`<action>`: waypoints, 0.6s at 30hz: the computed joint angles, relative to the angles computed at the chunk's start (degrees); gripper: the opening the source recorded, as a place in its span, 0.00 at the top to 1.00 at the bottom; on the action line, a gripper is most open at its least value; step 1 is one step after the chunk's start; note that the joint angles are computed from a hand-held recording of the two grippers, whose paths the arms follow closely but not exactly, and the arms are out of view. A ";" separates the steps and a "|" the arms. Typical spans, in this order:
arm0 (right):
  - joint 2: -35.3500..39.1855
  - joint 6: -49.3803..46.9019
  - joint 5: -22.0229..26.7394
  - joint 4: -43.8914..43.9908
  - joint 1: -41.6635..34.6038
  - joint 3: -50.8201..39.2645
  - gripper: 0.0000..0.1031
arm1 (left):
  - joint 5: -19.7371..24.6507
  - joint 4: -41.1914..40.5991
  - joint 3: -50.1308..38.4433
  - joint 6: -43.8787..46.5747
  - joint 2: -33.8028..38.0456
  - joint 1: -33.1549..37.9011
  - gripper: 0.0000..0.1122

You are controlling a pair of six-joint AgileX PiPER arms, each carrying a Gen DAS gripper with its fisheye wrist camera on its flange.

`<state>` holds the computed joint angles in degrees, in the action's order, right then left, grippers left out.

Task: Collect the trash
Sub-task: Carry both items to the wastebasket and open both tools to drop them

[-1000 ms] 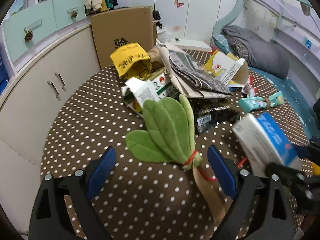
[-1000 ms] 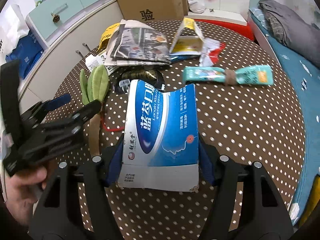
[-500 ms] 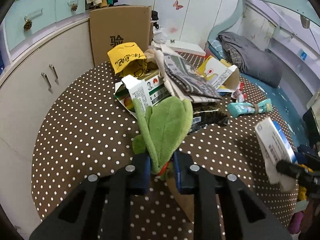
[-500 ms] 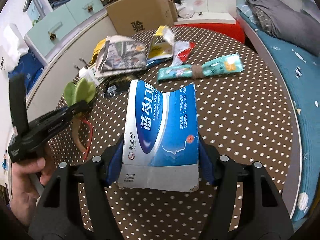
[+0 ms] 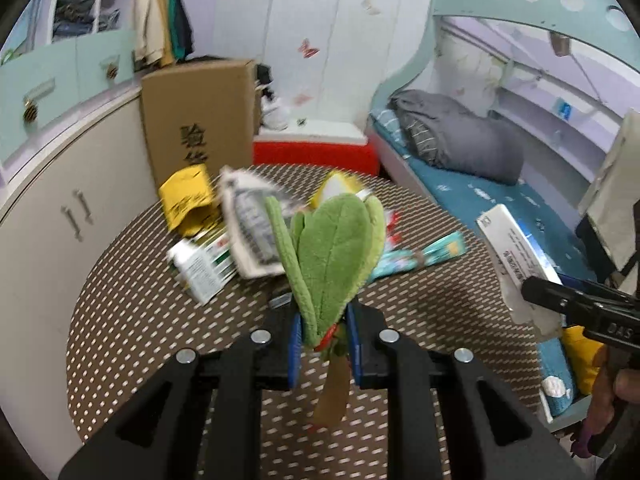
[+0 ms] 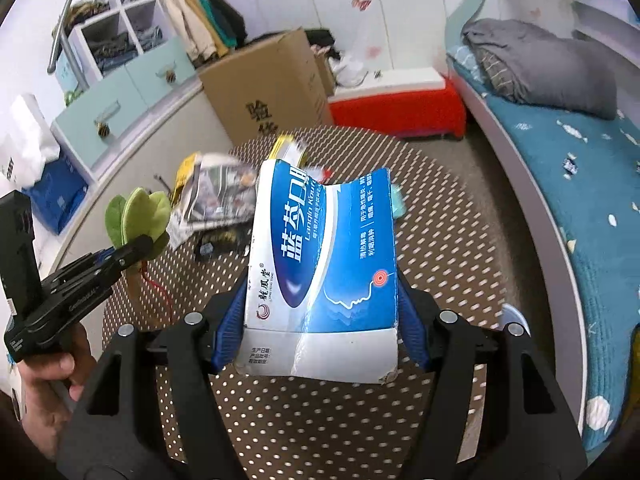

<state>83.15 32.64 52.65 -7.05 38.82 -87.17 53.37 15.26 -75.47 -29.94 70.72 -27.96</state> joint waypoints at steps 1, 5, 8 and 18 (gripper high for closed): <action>-0.67 -0.15 -0.16 -0.04 -0.49 0.33 0.37 | 0.33 0.81 -1.44 -0.55 0.83 -1.25 0.84; -4.16 -1.59 -0.66 0.26 -4.02 1.42 0.37 | 1.38 2.87 -7.62 -1.57 4.55 -5.68 0.84; -6.45 -3.01 -0.77 0.56 -7.05 2.11 0.37 | 1.90 4.16 -12.66 -2.25 7.90 -9.45 0.84; -13.31 -12.56 -1.57 8.18 -24.85 8.53 0.37 | 3.60 1.23 -28.67 -0.21 20.16 -16.51 0.84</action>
<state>69.84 20.08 51.08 1.13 13.97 -78.64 56.97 16.49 -104.13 -30.15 90.89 -44.47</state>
